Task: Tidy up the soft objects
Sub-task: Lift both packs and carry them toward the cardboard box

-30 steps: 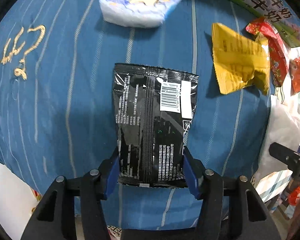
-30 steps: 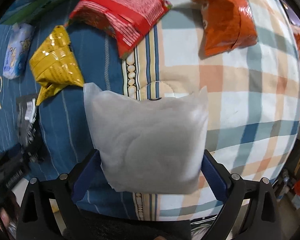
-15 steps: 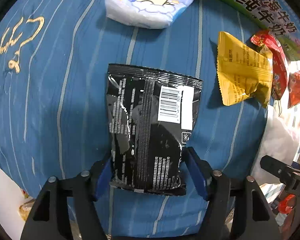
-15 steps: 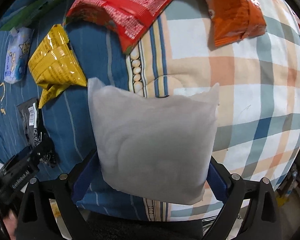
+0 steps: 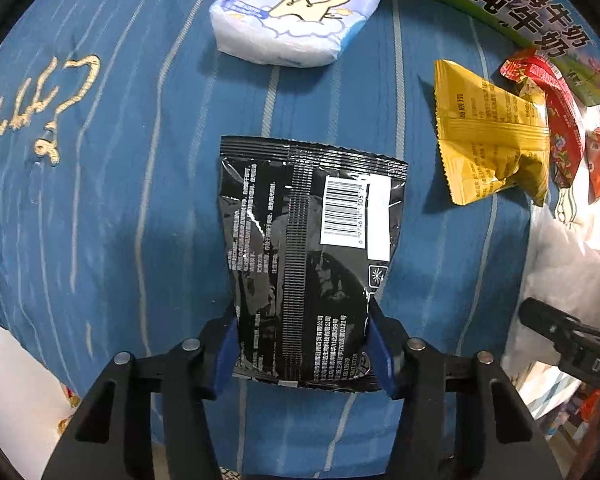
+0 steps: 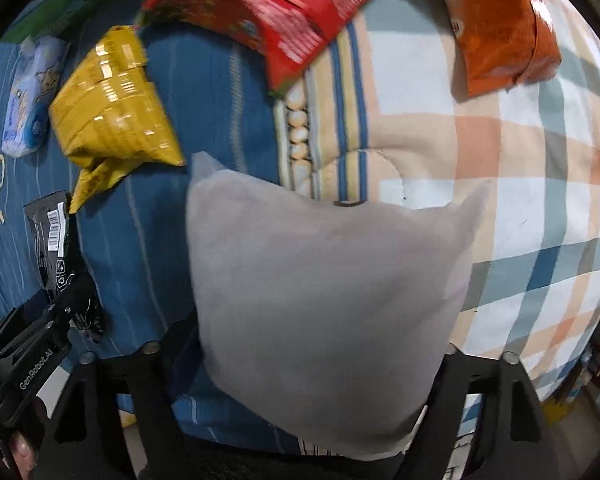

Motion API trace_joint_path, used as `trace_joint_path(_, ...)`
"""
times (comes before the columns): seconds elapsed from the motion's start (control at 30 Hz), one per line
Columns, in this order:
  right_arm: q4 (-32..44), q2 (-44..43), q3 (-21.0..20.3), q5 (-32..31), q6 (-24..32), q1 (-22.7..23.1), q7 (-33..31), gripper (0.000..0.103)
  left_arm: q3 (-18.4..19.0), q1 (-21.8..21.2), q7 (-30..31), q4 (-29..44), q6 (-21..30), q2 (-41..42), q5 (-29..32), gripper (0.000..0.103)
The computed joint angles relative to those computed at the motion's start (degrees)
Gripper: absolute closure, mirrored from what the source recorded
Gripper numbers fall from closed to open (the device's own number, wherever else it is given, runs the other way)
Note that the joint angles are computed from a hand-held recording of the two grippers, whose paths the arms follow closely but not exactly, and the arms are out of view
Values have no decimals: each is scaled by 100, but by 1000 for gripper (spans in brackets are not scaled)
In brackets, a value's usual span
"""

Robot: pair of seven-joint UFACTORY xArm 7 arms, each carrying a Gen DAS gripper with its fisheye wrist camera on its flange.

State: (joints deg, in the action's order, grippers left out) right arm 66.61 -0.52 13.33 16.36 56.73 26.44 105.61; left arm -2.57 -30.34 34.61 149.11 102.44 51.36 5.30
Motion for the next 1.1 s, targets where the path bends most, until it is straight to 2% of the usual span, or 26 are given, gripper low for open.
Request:
trace_joint_path(0.07,196,104,4,-43,173,8,-107,24,1,-19,6,-762,-431,-492,32,51)
trace_joint_path(0.17,332,267,-10,367,423,-5,-557,15,-51,10,71,-1117,-611,-700,152,50)
trace_joint_path(0.23,288,232,6,418,370,24,-552,14,-94,46,60,-1181,-616,-744,163,50)
trace_joint_path(0.27,256,162,20,400,397,48,-404,9,-106,47,57,-1182,-607,-745,177,50)
trace_joint_path(0.33,170,5,64,211,350,107,-56,8,-127,92,101,-1197,-609,-746,180,50)
trace_joint_path(0.4,-56,-312,110,-15,237,149,343,0,-127,100,94,-1046,-548,-643,171,50)
trace_joint_path(0.5,-131,-521,120,-149,331,112,453,0,-126,66,45,-951,-487,-605,160,50)
trace_joint_path(0.63,136,-283,76,-138,737,70,283,0,-123,58,64,-1115,-620,-703,185,51)
trace_joint_path(0.9,545,64,112,-439,974,169,439,22,-214,108,88,-1770,-898,-1162,214,51)
trace_joint_path(0.97,772,215,101,-561,990,194,593,26,-263,137,111,-2042,-1026,-1363,187,51)
trace_joint_path(1.1,663,38,127,-755,809,282,984,31,-375,186,210,-2233,-1011,-1579,77,51)
